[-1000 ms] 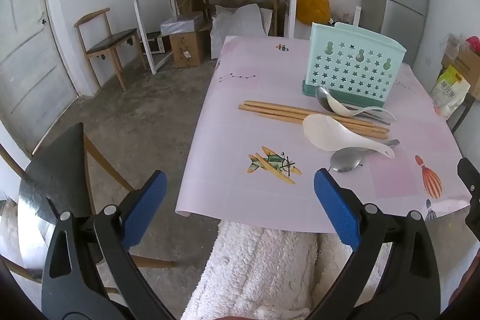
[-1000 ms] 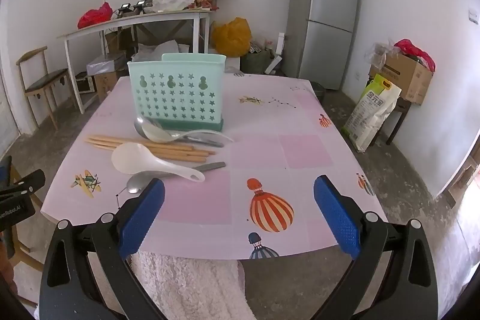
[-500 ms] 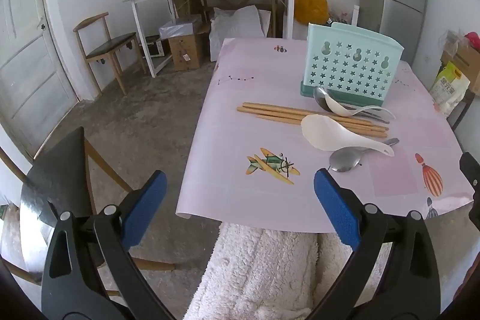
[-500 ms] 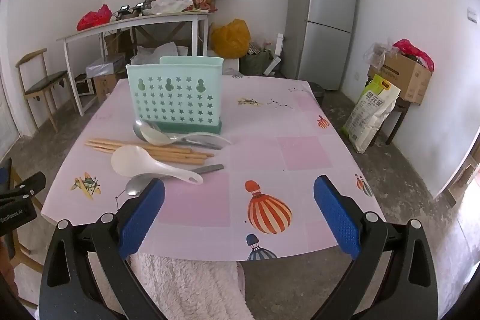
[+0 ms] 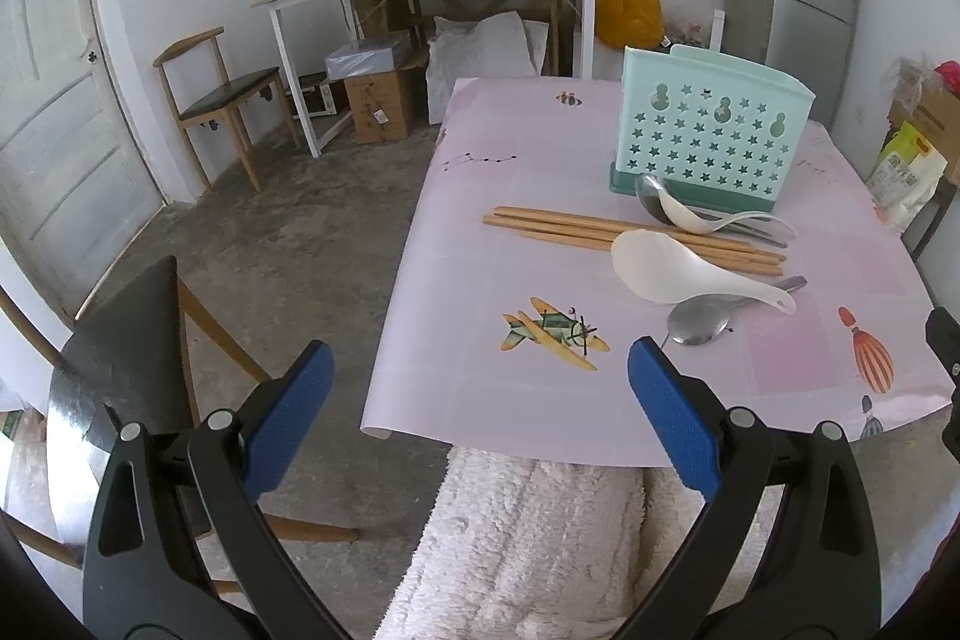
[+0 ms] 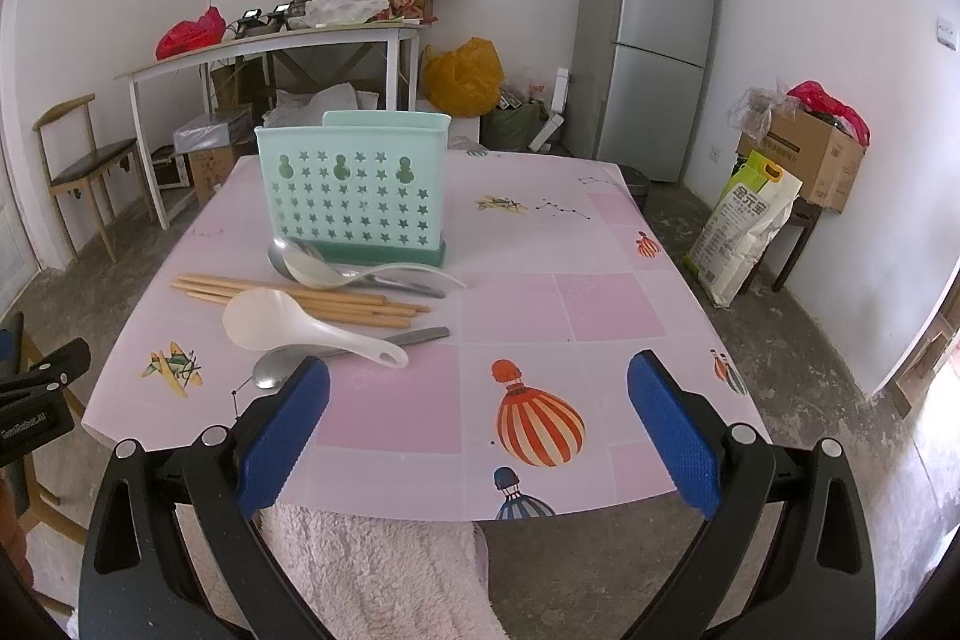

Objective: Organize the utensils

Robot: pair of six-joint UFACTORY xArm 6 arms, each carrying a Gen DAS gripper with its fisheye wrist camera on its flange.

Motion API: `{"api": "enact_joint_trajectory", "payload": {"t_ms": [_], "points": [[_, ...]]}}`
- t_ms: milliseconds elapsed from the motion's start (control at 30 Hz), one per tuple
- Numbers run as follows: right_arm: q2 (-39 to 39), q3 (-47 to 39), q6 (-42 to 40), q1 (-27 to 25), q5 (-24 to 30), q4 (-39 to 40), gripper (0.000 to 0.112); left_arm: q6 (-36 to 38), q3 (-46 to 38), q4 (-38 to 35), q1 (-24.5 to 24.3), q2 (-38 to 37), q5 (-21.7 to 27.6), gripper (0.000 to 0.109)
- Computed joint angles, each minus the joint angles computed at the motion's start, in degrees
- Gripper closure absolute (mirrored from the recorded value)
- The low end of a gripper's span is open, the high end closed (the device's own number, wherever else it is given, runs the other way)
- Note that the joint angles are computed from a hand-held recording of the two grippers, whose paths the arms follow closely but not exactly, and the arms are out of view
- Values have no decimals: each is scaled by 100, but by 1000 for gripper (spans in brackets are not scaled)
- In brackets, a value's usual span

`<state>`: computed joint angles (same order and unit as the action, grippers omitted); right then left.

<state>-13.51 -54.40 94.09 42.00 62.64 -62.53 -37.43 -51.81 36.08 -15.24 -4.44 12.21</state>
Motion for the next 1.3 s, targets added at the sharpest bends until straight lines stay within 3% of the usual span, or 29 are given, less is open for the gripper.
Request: {"api": "enact_joint_trajectory", "payload": {"t_ms": [367,1300], "points": [[-9,27,40,6,-2,-10,16,-282,-10,323,22,13,38,14],[4,62,46,16,-38,-36,16,-193,-41,246,12,29,75,14]]}}
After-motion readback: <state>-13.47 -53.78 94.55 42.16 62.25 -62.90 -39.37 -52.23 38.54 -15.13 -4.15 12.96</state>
